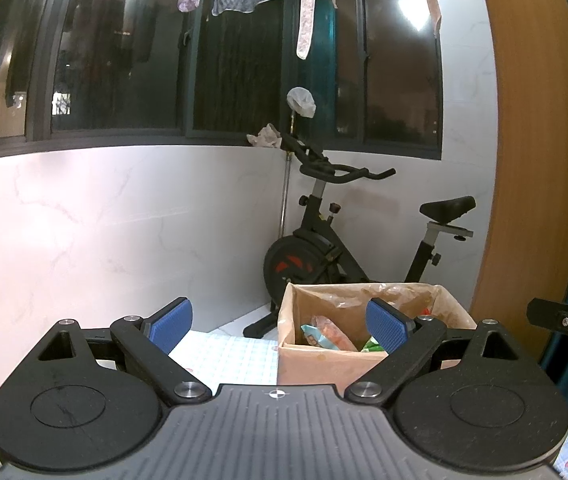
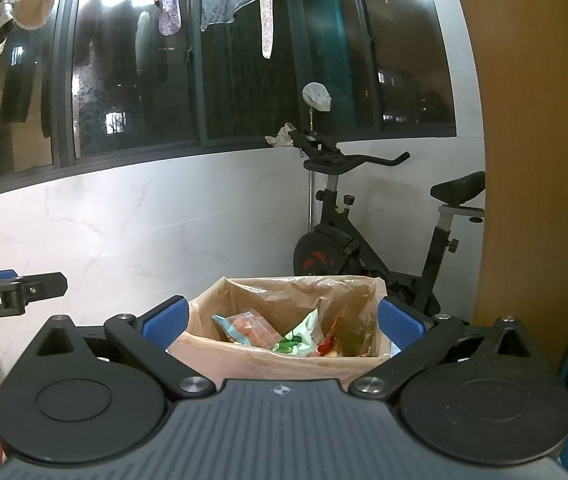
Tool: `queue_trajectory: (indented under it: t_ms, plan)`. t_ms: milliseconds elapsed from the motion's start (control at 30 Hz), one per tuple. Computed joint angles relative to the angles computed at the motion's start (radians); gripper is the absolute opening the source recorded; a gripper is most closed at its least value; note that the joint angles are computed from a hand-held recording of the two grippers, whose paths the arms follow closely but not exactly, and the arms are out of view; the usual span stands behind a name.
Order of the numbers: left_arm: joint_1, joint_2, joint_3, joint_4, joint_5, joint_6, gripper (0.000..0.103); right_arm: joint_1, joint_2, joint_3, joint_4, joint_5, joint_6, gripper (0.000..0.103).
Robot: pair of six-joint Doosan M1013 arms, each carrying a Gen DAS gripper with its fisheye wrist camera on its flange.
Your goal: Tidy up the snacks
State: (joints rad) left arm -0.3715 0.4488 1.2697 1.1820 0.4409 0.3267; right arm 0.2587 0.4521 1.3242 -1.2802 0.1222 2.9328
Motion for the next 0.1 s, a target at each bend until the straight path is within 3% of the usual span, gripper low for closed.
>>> queue_trajectory:
  t_ms: [100]
  plan:
    - [0.0, 0.004, -0.004, -0.003, -0.001, 0.011, 0.095, 0.0, 0.0, 0.0, -0.01, 0.005, 0.014, 0.103]
